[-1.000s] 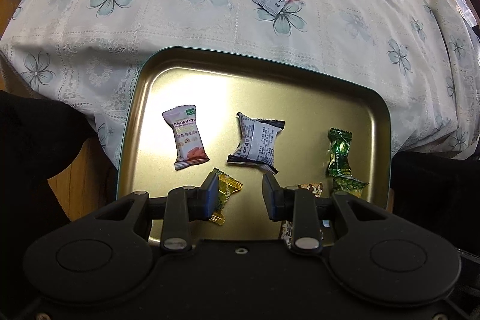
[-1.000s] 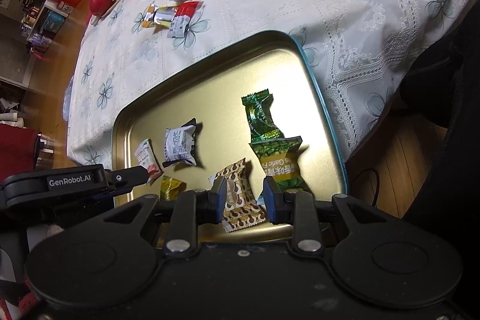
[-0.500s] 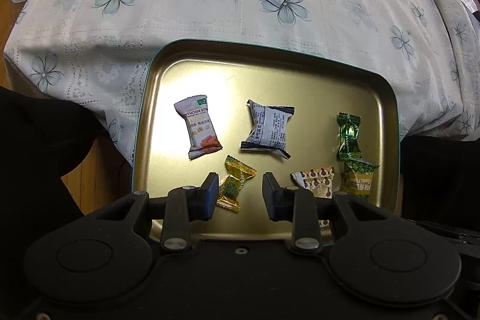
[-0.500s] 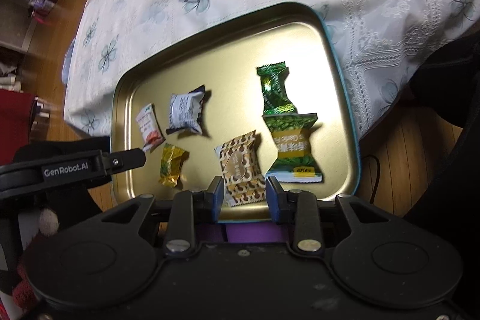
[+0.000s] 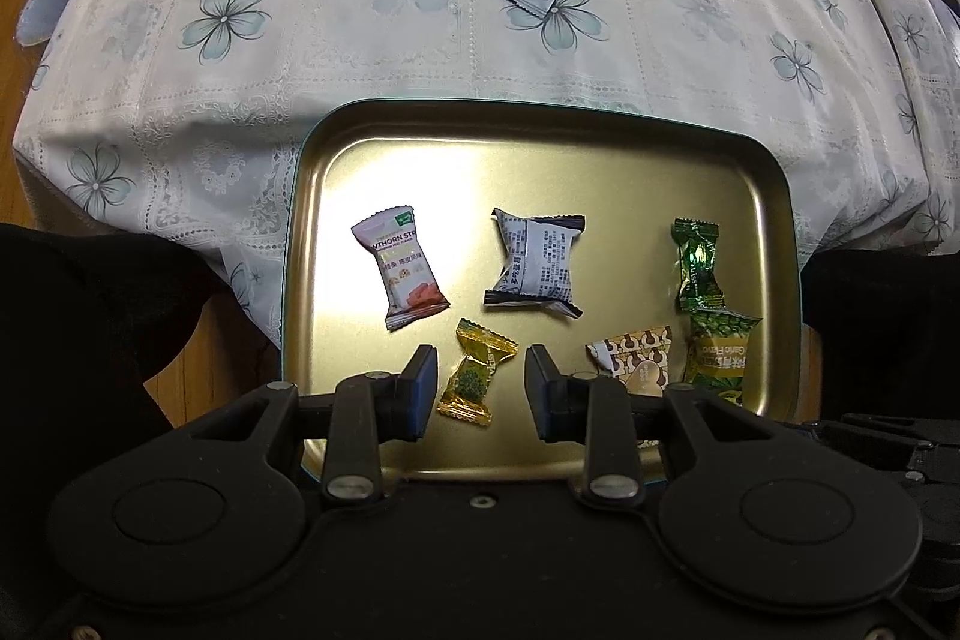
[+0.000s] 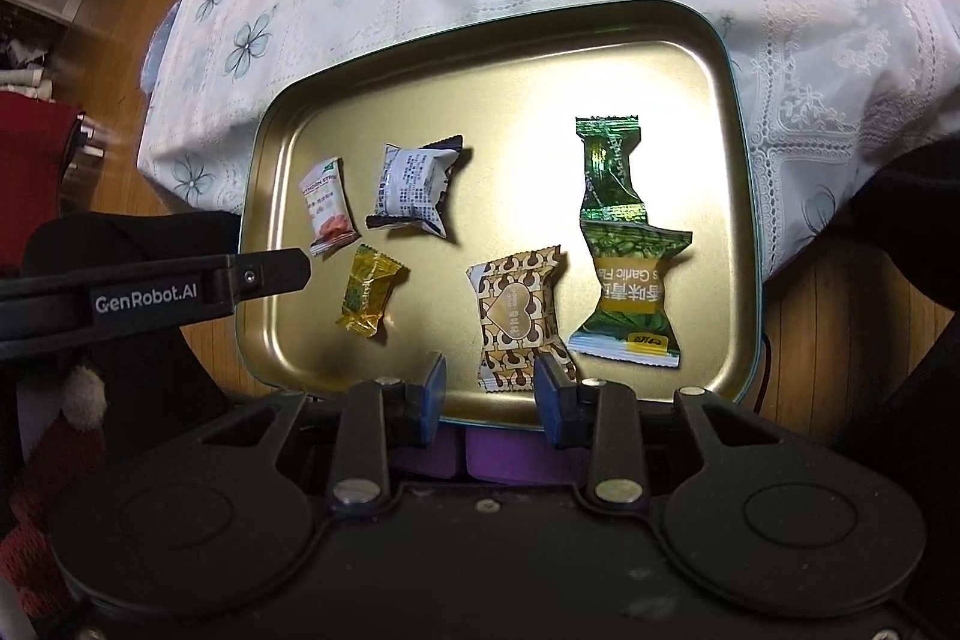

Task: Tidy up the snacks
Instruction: 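Lift both open tools away from the tray toward the remaining snacks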

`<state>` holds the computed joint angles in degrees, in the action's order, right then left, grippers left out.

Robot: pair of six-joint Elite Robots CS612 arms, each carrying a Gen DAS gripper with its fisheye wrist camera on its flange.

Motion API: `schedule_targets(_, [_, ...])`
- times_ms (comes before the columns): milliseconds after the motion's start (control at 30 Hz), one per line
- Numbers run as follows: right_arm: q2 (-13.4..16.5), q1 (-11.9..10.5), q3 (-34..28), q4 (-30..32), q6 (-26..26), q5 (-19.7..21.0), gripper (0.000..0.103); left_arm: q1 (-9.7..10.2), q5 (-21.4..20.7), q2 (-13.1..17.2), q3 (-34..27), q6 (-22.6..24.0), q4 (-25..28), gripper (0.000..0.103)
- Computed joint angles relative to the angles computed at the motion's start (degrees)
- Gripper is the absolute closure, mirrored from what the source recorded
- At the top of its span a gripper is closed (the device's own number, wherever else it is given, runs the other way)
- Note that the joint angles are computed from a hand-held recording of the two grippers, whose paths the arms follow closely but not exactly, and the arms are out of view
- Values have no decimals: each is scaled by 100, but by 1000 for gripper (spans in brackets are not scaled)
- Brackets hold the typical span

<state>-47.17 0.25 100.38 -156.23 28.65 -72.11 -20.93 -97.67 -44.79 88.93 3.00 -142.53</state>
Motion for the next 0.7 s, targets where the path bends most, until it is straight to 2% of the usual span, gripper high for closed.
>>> schedule_targets(333, [20, -23, -308, 509, -455, 16, 67, -10, 11, 38, -186, 174, 80, 62])
schedule_targets(700, [92, -122, -633, 597, -449, -111, 67, 15, 10, 187, -549, 106, 138, 62])
